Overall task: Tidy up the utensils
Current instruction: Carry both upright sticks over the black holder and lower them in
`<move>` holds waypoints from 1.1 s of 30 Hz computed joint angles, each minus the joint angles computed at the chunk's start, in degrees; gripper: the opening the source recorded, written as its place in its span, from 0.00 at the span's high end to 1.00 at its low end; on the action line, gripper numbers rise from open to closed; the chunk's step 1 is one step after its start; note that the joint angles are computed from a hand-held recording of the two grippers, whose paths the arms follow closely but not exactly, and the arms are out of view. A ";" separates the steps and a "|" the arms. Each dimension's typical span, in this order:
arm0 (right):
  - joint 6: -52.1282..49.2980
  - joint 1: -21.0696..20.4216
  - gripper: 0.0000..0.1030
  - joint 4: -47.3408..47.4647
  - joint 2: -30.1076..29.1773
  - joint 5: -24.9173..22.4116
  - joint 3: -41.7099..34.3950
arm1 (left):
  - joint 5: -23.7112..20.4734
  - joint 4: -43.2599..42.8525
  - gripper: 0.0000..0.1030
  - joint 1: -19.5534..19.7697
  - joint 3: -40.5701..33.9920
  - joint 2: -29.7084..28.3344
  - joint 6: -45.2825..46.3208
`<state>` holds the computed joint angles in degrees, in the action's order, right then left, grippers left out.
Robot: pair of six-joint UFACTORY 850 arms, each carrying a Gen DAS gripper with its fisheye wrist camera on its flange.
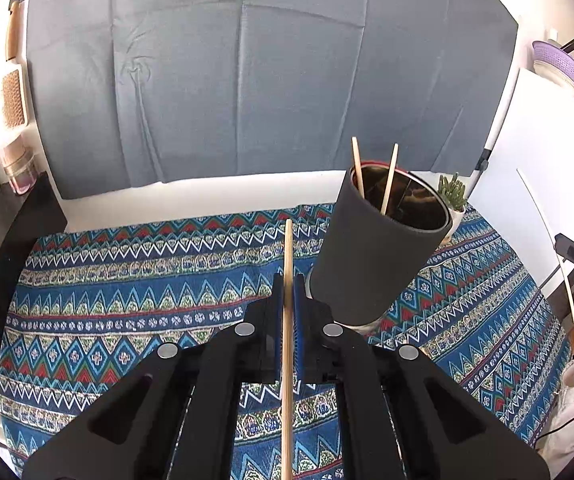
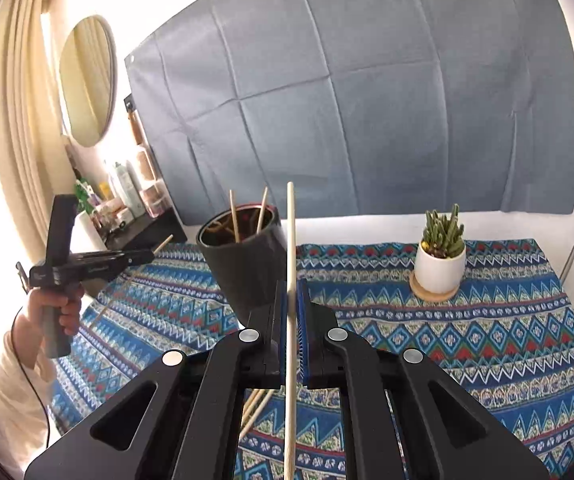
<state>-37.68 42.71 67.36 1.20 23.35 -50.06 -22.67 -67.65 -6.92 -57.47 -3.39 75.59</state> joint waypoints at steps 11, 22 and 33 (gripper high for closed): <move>15.11 -3.40 0.96 -19.35 -6.76 -0.78 -7.97 | -0.88 -6.08 0.95 -2.29 -8.09 -3.34 6.28; 29.23 -6.59 0.95 -33.86 -15.92 -4.82 -18.85 | -0.17 -9.41 0.95 -6.41 -16.31 -8.60 12.02; 43.90 -7.22 0.95 -42.62 -23.41 15.08 -20.98 | -22.66 -50.11 0.95 -4.62 -13.32 -11.82 44.81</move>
<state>6.22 35.49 24.74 -22.21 38.43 -71.04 -45.34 -117.76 -11.54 -70.79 -15.21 120.40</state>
